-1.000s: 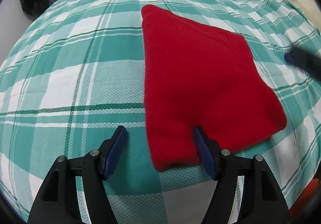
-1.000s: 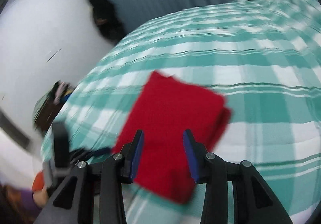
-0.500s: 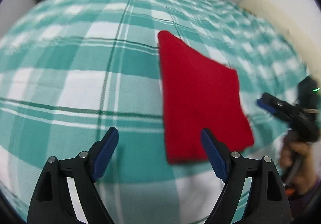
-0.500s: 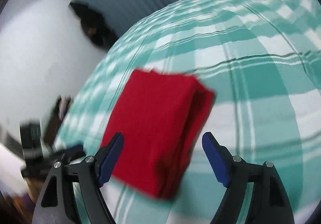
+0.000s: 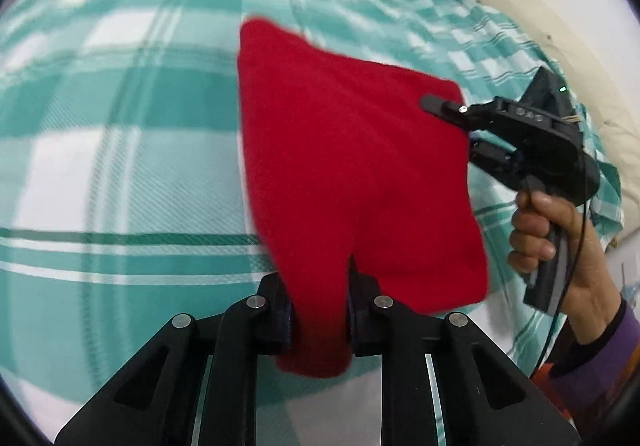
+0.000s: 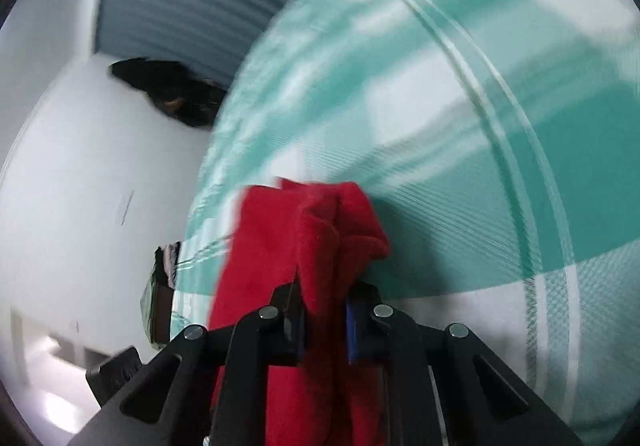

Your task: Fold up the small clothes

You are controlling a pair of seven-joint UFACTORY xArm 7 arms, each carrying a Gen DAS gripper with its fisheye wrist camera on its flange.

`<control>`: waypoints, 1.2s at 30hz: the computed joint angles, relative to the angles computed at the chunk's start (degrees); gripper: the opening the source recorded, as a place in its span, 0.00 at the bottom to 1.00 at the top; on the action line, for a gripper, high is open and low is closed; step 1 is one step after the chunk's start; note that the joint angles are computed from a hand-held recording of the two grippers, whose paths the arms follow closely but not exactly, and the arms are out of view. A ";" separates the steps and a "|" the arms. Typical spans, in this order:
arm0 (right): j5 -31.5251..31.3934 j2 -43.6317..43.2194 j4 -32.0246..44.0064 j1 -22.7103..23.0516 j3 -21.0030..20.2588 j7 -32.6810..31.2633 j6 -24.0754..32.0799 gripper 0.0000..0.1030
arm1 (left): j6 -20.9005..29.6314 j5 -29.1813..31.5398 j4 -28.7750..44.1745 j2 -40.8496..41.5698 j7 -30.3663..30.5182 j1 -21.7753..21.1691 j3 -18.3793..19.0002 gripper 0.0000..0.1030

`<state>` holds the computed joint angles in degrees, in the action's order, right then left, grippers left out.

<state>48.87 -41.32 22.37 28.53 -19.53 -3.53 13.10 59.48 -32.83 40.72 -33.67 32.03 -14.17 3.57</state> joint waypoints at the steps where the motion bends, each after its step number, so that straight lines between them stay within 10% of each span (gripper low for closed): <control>1: -1.79 -1.15 0.18 -2.01 2.46 1.39 0.84 0.14 | 1.36 0.05 0.75 -1.07 0.13 0.20 0.75 0.18; 10: -11.45 -4.79 6.42 -4.70 10.01 10.15 3.88 0.18 | 10.44 -0.82 8.70 -3.66 1.97 3.06 5.34 0.27; 12: -12.56 -3.33 6.10 -6.41 10.35 13.45 5.55 0.34 | 8.94 2.11 6.17 -3.18 0.14 4.74 2.69 0.62; 14: -17.78 -1.76 5.32 -14.21 14.13 19.87 10.39 0.66 | 3.24 8.32 0.86 -5.06 -3.27 7.51 -2.24 0.66; 19: -35.91 -15.09 2.25 -26.77 26.03 34.03 30.47 0.85 | -0.20 17.32 -8.14 -17.76 -5.37 8.66 -2.16 0.75; 26: -41.68 -30.11 7.48 -16.48 38.99 45.79 54.12 0.89 | -5.55 23.27 -12.55 -36.92 -10.09 9.94 -1.55 0.96; 36: -45.25 -24.77 22.94 -12.34 50.70 56.58 65.86 0.89 | 9.02 26.72 -2.42 -35.63 -10.83 7.98 0.38 0.96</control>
<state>3.62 -66.09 45.31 16.18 31.17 53.06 78.96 68.50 -6.11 38.29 -69.30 21.20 -6.19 3.95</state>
